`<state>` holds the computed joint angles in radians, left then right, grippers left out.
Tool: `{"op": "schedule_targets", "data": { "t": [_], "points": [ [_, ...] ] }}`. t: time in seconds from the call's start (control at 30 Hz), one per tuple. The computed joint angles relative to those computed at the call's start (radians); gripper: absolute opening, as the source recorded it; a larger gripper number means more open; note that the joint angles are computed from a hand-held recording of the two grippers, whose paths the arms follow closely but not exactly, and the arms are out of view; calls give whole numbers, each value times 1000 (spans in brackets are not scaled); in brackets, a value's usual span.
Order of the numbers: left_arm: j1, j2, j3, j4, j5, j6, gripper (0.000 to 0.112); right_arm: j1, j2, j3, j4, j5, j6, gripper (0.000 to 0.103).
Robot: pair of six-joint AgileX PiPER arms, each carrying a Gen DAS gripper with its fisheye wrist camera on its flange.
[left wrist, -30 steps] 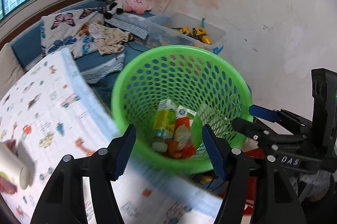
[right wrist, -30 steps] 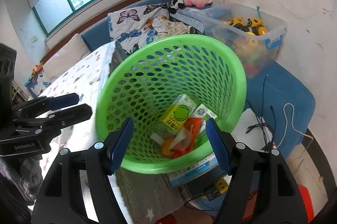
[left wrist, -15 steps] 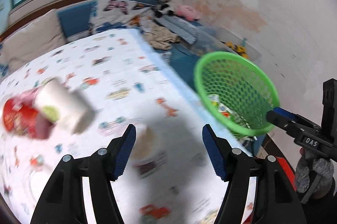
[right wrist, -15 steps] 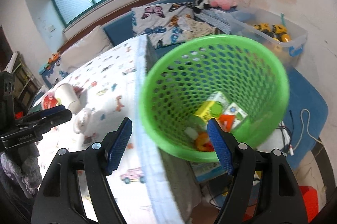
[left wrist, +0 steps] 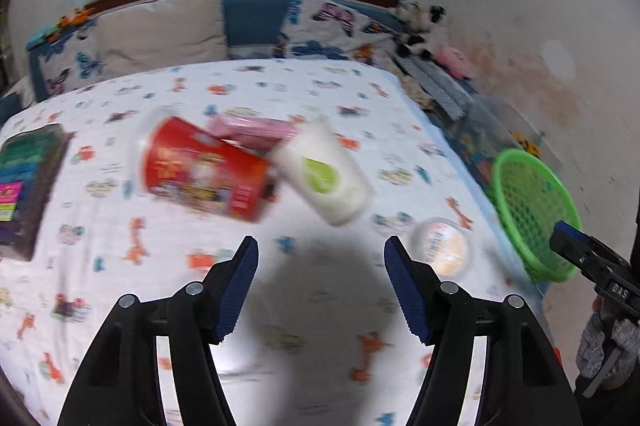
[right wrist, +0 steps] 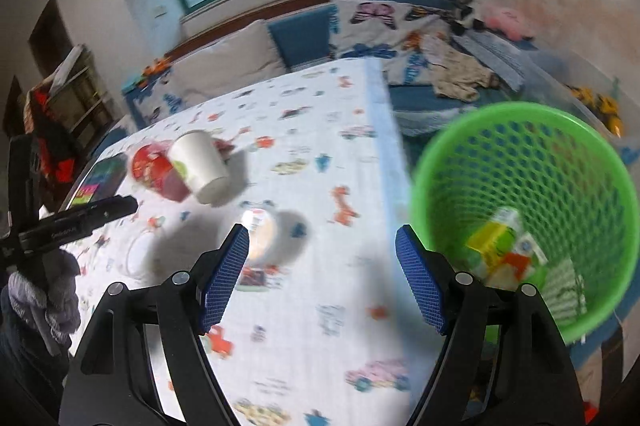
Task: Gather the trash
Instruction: 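Move both tools back over the bed toward the red can and paper cup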
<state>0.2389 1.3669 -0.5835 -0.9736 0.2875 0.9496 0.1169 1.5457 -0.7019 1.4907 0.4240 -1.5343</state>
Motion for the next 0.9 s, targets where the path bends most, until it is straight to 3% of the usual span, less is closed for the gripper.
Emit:
{"op": "schedule_targets", "data": {
  "t": [0.23, 0.43, 0.67, 0.83, 0.9],
  "points": [
    [228, 60, -86, -87, 62, 205, 63, 154, 55, -92, -84, -48, 112, 76],
    [382, 231, -258, -102, 209, 312, 67, 270, 125, -195, -246, -97, 280, 79],
    [420, 416, -445, -53, 346, 301, 68, 357, 244, -340, -443, -107, 487, 79],
    [450, 525, -557, -50, 507, 331, 69, 404, 347, -478, -650, -71, 682, 79],
    [446, 545, -572, -55, 514, 358, 69, 419, 388, -536, -736, -51, 758, 79]
  ]
}}
